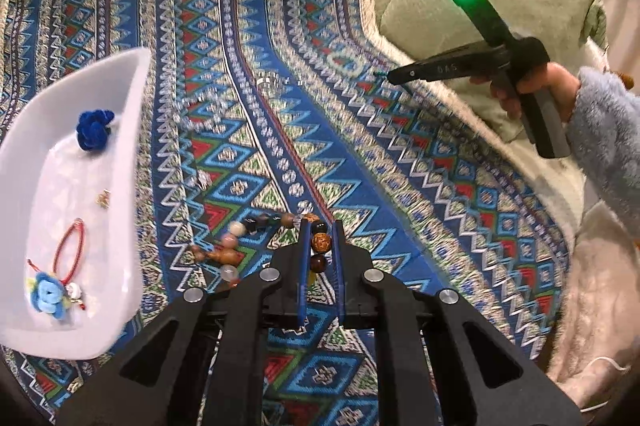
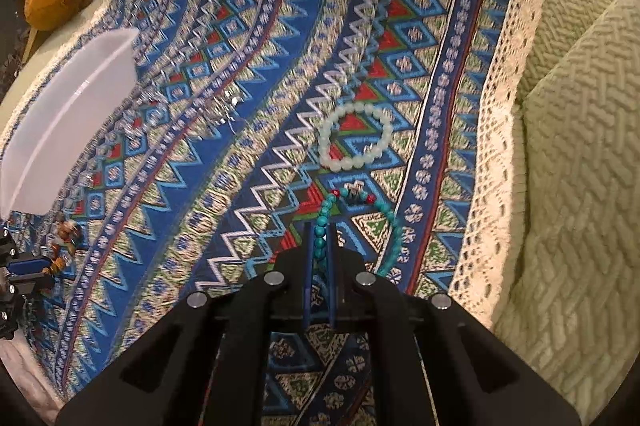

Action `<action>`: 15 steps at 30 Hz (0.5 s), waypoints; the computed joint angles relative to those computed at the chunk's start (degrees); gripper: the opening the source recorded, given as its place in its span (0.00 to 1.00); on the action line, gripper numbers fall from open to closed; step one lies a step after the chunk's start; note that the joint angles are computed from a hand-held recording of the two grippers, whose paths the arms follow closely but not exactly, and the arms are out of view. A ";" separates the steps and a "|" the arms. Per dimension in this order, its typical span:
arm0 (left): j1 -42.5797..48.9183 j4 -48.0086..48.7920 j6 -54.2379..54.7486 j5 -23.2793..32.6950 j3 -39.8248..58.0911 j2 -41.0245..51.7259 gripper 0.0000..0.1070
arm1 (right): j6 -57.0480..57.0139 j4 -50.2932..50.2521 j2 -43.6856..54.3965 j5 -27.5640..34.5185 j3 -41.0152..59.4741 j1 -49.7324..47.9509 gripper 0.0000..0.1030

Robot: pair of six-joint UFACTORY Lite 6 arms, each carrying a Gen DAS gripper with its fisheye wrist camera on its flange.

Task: Organize jewelry
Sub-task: 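Drop the brown bracelet into the tray with the left tool while the right drops the turquoise bracelet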

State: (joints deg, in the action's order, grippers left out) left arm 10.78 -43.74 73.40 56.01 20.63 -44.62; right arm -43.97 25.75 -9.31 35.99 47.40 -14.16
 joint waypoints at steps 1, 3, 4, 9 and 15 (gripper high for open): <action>1.06 -0.14 0.26 1.32 0.85 -0.10 0.10 | 0.49 -0.22 -1.24 1.13 0.56 0.08 0.06; 4.51 -0.46 1.36 5.01 3.26 -0.41 0.10 | 1.57 -0.51 -3.75 3.93 2.14 0.70 0.06; 5.92 -0.51 1.69 6.43 4.49 -0.41 0.10 | 2.82 -1.05 -4.23 4.62 3.18 1.63 0.06; 15.39 -1.32 4.96 14.10 14.13 3.92 0.10 | 11.14 -4.25 -6.37 11.05 13.08 10.47 0.06; 28.17 -2.00 9.23 21.48 29.24 13.77 0.10 | 24.43 -8.49 1.59 14.40 31.78 29.25 0.06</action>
